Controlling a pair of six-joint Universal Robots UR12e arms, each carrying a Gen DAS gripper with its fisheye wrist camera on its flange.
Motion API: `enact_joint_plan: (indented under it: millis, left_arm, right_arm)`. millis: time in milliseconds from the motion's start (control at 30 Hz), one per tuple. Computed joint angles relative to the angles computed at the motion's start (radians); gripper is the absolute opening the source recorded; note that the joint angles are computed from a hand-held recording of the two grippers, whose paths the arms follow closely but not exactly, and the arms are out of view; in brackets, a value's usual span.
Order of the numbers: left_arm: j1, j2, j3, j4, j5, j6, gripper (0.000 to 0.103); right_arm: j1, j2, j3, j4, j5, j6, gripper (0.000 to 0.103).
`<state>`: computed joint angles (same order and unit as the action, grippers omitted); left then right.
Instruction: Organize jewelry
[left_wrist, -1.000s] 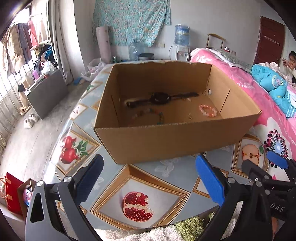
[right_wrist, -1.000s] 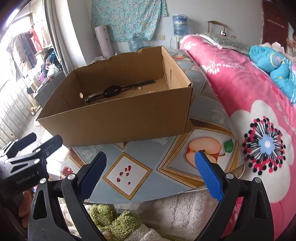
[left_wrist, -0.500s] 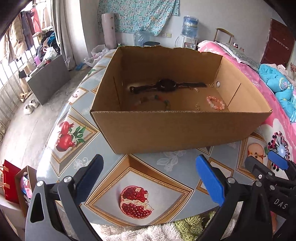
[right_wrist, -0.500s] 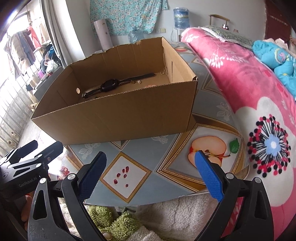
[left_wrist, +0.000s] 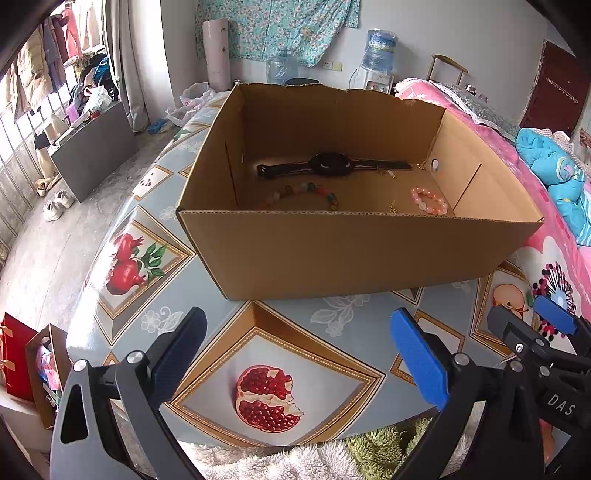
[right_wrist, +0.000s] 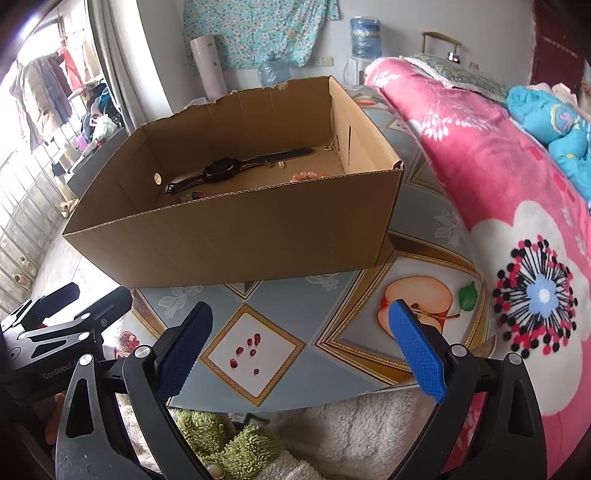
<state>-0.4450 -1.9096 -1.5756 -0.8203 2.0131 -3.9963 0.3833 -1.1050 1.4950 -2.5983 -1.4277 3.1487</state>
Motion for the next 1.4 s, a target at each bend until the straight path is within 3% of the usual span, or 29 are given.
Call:
enact_joint_plan:
  millis: [1400]
  left_arm:
    - [-0.001,0.007,-0.007,0.008,-0.008,-0.006,0.098]
  right_arm:
    - [0.004,-0.007,0.004,-0.006,-0.011,0.002,0.092]
